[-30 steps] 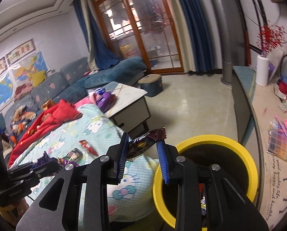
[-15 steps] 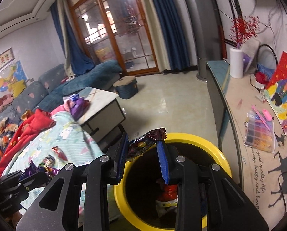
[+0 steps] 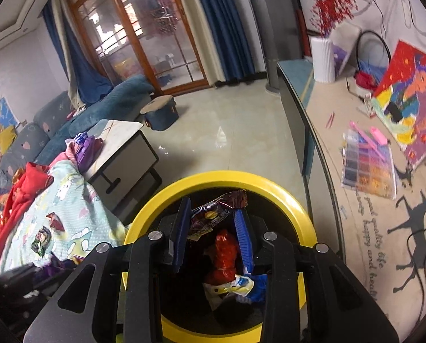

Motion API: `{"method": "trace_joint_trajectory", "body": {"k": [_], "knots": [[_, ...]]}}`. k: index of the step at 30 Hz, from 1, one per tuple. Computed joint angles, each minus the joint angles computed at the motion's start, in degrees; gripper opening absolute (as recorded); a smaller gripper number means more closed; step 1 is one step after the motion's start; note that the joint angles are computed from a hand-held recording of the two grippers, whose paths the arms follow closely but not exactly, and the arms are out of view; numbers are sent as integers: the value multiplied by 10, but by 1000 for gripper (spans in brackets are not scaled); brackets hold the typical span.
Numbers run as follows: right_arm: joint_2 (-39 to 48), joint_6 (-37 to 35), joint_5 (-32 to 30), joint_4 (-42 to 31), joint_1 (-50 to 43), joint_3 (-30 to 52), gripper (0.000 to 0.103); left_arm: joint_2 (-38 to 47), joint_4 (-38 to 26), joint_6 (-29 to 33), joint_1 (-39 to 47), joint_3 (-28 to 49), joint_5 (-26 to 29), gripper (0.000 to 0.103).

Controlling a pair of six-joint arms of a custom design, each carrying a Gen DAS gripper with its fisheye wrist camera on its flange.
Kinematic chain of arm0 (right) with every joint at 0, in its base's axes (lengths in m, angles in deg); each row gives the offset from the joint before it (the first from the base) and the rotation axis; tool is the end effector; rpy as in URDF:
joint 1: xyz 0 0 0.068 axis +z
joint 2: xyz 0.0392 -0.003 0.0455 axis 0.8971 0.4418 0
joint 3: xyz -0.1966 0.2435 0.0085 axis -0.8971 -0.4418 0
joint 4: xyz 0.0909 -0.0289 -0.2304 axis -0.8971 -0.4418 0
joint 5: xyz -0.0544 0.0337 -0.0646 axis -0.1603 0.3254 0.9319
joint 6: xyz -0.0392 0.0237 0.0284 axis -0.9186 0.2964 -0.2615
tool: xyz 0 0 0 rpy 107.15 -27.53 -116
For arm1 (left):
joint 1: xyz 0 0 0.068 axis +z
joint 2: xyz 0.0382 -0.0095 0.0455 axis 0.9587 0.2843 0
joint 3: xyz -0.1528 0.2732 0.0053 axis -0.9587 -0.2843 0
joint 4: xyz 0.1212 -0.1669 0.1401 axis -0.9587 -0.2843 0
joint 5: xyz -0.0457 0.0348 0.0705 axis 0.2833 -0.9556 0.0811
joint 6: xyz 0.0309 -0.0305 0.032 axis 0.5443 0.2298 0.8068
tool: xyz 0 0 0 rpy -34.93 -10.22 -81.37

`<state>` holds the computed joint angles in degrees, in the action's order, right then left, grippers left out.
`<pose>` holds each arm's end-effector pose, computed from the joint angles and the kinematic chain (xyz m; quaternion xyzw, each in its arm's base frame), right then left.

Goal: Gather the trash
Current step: 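Open both tools to drop the wrappers into the bin, then move both open tools back to the green snack bag and red wrapper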

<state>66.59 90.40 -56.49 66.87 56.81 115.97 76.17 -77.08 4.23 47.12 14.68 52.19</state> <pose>0.2041 -0.0172 0.2238 0.1213 0.9027 0.1246 0.3936 0.2160 -0.1182 0.2322 0.2203 0.8857 -0.2309 0.3371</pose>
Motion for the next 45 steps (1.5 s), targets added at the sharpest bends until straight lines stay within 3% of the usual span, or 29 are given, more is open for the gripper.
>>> {"method": "trace_joint_trajectory", "body": {"k": [2, 3, 4, 5, 7, 9, 10, 11, 23, 30, 45], "knots": [[11, 1, -18, 3, -17, 1, 32, 21, 12, -3, -7, 4, 1, 12], [13, 7, -27, 6, -29, -2, 40, 32, 21, -2, -12, 4, -3, 24], [13, 11, -35, 10, -38, -4, 50, 43, 29, -1, -17, 7, -12, 47], [13, 14, -38, 12, -45, -5, 52, 47, 34, -3, -18, 6, -15, 55], [7, 17, -28, 12, -52, -6, 53, 56, 41, -7, -13, 8, -10, 57], [-2, 19, -31, 20, -56, -11, 57, 49, 46, -6, -4, 2, -10, 71], [-3, 20, -36, 22, -56, -11, 57, 37, 53, -3, 2, -7, -21, 87], [-7, 25, -31, 24, -47, -12, 57, 27, 57, 1, 9, -13, -29, 91], [-25, 50, 66, 34, 161, 9, 62, -86, 36, 44, 171, -55, -73, 92], [35, 50, 120, 55, 310, 43, 62, -108, 22, 77, 293, -53, -43, 92], [240, 25, 144, 34, 469, 208, 61, -46, -22, 144, 528, -16, 70, 92]]}}
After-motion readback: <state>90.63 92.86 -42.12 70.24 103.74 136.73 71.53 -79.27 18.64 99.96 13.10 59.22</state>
